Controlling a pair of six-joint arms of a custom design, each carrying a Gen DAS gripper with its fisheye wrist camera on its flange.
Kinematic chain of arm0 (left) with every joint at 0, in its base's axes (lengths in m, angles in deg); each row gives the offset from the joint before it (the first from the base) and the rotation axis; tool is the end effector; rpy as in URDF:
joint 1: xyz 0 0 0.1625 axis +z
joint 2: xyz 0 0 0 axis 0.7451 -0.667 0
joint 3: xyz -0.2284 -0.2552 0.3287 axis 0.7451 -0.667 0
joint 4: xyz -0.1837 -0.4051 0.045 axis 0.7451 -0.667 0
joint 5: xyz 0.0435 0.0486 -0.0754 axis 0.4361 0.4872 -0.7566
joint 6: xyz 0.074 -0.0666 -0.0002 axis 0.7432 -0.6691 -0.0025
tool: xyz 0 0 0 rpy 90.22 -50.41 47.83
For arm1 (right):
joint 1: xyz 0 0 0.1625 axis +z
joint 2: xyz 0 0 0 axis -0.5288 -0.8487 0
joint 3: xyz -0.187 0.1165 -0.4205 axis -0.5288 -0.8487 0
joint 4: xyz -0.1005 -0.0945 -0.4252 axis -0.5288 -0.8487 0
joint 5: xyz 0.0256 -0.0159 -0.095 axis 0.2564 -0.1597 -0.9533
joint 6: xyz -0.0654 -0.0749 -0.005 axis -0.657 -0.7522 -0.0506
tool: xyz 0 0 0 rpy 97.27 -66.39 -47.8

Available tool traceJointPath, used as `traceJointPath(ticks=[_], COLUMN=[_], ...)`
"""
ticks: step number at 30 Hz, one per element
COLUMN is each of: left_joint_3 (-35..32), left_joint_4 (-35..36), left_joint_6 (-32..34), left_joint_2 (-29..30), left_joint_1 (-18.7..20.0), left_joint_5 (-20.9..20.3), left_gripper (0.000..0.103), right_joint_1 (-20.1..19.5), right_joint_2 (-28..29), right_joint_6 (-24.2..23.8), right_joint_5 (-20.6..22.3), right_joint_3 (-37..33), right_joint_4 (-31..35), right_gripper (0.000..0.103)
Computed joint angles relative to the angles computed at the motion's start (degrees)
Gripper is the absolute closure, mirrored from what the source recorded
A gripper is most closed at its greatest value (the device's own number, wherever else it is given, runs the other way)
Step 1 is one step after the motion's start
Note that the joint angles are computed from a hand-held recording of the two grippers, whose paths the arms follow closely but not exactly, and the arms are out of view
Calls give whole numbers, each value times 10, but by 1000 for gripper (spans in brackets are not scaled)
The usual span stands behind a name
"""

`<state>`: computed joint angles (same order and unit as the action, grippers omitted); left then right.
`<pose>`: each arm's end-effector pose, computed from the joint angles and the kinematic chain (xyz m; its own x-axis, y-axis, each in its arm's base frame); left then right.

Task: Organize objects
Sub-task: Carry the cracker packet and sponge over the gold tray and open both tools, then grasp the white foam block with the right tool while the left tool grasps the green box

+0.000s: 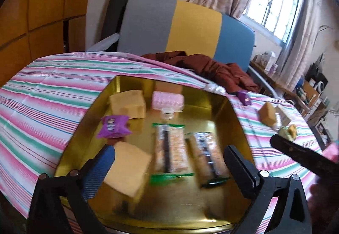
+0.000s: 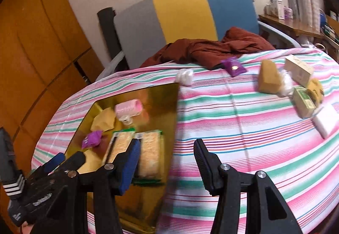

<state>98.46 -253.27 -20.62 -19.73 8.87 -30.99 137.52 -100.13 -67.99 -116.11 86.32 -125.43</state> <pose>-0.0589 -0.4931 0.2121 -0.8137 -0.3318 -0.4773 0.2419 0.5532 -0.7971 0.2749 -0.5939 0.0199 -0.8388 -0.3724 0.3972 -0.5268 0.7394 -0.4193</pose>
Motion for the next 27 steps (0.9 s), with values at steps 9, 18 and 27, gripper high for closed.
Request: traceJointPath(ticks=[9,18,27], left_joint_3=[-24,-54,-81], left_joint_4=[-5,8,53], left_joint_6=[13,71,61], left_joint_2=[34,76,98], left_joint_1=[-26,-52,-63], left_joint_5=[-36,-65,-93], left_gripper=[0,0,0], right_joint_1=[-48,-108,-160], right_joint_2=[-31,-64,-83], right_joint_6=[51,116,166], right_joint_5=[-40,-91,-119], right_joint_3=[17,33,-2], right_joint_4=[-52,-93,-98], right_gripper=[50,48,34])
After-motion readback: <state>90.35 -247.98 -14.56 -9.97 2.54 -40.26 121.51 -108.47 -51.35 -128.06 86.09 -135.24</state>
